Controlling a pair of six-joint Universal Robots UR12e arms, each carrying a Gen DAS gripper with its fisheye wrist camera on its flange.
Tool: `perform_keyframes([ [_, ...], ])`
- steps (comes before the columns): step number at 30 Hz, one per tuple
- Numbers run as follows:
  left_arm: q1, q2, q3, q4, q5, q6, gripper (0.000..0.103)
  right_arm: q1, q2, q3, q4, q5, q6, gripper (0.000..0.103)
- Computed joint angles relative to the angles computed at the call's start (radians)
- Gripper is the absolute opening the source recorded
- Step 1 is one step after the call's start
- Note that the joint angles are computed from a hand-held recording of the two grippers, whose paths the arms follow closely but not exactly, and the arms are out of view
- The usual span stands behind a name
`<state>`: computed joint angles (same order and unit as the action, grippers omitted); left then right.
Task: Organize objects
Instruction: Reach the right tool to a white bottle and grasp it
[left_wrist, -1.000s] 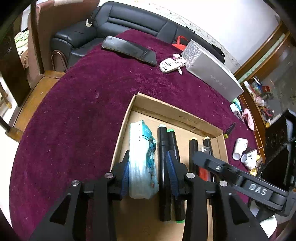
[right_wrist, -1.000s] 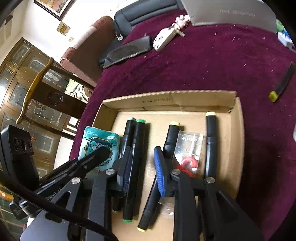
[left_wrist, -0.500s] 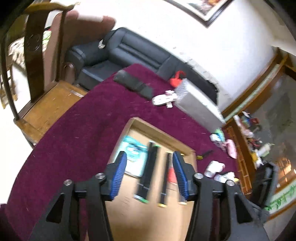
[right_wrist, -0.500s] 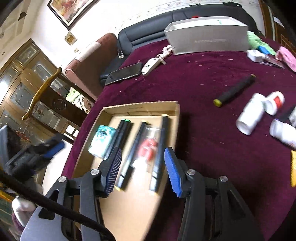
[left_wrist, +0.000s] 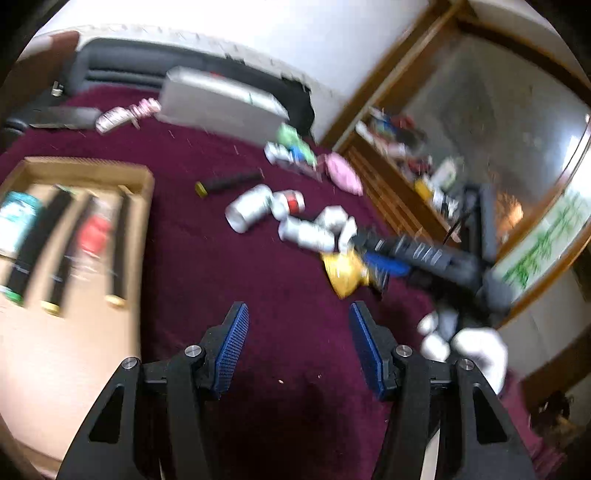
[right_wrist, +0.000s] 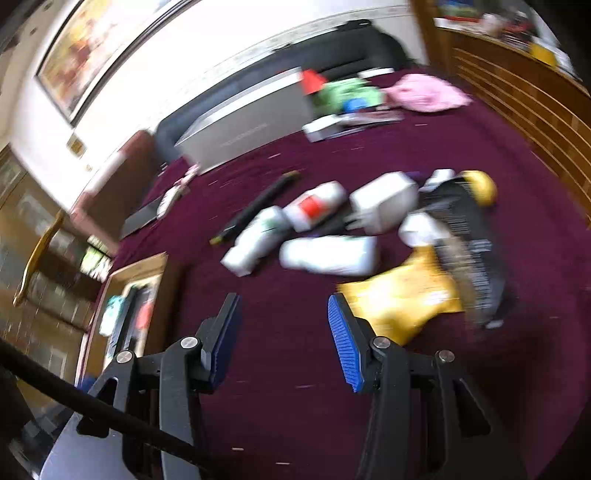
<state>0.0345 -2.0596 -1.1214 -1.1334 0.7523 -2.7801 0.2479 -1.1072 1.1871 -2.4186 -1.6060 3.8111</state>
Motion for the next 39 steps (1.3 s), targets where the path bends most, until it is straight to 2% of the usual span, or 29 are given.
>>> perform_keyframes([
  [4, -0.039, -0.023, 0.010, -0.018, 0.113, -0.011, 0.050, -0.025, -0.010, 0.022, -0.005, 0.002, 0.010, 0.049],
  [8, -0.050, -0.022, -0.012, -0.031, 0.170, -0.035, 0.050, -0.035, 0.038, -0.050, 0.031, 0.027, -0.049, 0.049],
  [13, -0.047, -0.022, -0.026, -0.002, 0.157, -0.060, 0.050, -0.044, 0.120, -0.183, 0.144, 0.066, -0.114, 0.049],
  [17, -0.043, -0.015, -0.045, 0.030, 0.130, -0.061, 0.057, -0.045, 0.175, -0.266, 0.252, 0.077, -0.125, 0.049],
  [18, -0.042, -0.012, -0.054, 0.043, 0.126, -0.055, 0.059, -0.047, 0.183, -0.279, 0.280, 0.107, -0.131, 0.049],
  [19, -0.042, -0.007, -0.065, 0.062, 0.123, -0.047, 0.060, -0.054, 0.184, -0.277, 0.291, 0.174, -0.135, 0.049],
  [21, -0.042, -0.001, -0.083, 0.094, 0.112, -0.037, 0.064, -0.062, 0.172, -0.244, 0.264, 0.293, -0.132, 0.049],
  [22, -0.041, -0.001, -0.083, 0.092, 0.108, -0.037, 0.065, -0.060, 0.164, -0.228, 0.250, 0.305, -0.135, 0.049],
  [24, -0.036, -0.005, -0.080, 0.083, 0.081, -0.042, 0.070, -0.053, 0.156, -0.221, 0.256, 0.294, -0.152, 0.049],
  [28, -0.026, -0.010, -0.078, 0.071, 0.031, -0.058, 0.071, -0.032, 0.164, -0.241, 0.290, 0.203, -0.183, 0.050],
  [34, -0.019, -0.014, -0.080, 0.072, -0.004, -0.079, 0.071, 0.000, 0.189, -0.289, 0.337, 0.072, -0.159, 0.050],
  [39, -0.016, -0.020, -0.079, 0.078, -0.032, -0.099, 0.074, 0.003, 0.182, -0.265, 0.289, 0.062, -0.137, 0.053],
])
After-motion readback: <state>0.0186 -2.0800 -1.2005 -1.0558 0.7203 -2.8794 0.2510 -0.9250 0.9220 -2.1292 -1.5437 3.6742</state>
